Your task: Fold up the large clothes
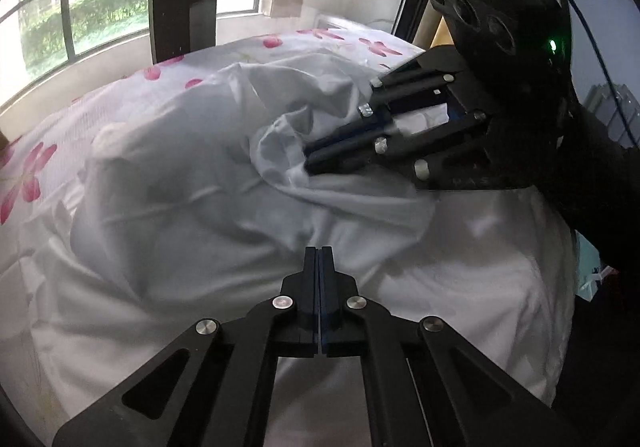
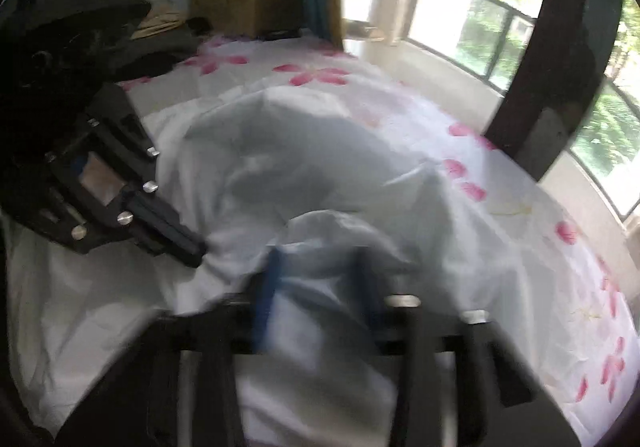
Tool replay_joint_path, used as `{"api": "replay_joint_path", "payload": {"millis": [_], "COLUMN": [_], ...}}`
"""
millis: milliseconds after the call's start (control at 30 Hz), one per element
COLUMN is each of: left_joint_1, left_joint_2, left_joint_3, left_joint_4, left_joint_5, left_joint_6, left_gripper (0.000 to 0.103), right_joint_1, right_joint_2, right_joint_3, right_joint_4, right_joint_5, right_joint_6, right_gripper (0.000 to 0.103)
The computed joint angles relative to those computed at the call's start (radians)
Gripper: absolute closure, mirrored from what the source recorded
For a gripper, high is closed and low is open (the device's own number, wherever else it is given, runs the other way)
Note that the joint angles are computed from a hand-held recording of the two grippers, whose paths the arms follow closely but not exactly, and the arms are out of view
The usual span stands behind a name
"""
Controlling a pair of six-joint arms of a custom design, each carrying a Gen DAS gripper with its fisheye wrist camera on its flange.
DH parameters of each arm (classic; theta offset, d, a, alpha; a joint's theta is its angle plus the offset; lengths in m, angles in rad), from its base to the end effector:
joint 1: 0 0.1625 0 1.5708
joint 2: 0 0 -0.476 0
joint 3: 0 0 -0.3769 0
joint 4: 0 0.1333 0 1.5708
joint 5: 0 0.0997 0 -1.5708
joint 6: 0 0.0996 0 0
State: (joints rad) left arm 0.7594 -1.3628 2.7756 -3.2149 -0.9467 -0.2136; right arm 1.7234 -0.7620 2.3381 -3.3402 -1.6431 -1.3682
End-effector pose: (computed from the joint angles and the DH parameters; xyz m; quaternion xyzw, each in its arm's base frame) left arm -0.0663 -0.3270 0.2002 0.2445 0.9139 -0.2452 0.2119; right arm 0.1945 -0.4348 0.0359 0.6830 -0.7231 0.0586 0.0846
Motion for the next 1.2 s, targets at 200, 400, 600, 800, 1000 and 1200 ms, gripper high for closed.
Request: {"api": "replay_joint_path", "payload": {"millis": [200, 400, 600, 800, 1000, 1200], "left_joint_1": [-0.073, -0.060, -0.003, 0.006, 0.079, 0.093], "left_joint_2": [-0.121, -0.142, -0.083, -0.078, -0.014, 0.028], "left_joint_3": [0.015, -0.003, -0.053, -0.099, -0.132, -0.107], "left_joint_4": [0.094, 0.114, 0.067, 0.054, 0.028, 0.024], "left_joint_5": [0.093, 0.207, 0.190, 0.210, 0.191, 0.177], "left_joint_6": [-0.101, -0.132, -0.059, 0.006, 0.027, -0.014], "left_gripper": [0.100, 0.052, 0.052, 0.052, 0.051, 0.051], "right_joint_1": [-0.015, -0.033, -0.028, -0.027, -0.041, -0.037], "right_joint_2": [-0.077, -0.117, -0.132, -0.189, -0.116, -0.008], "right_joint_3": [0.045, 0.071, 0.068, 0.032, -0.030, -0.075], "right_joint_4": [0.123, 0.169, 0.180, 0.216, -0.014, -0.080], "right_joint_5": [-0.018, -0.072, -0.097, -0.025, 0.052, -0.048], "right_joint_6": [-0.096, -0.144, -0.131, -0.100, 0.075, 0.099], "right_gripper": [0.103, 0.103, 0.101, 0.084, 0.071, 0.072]}}
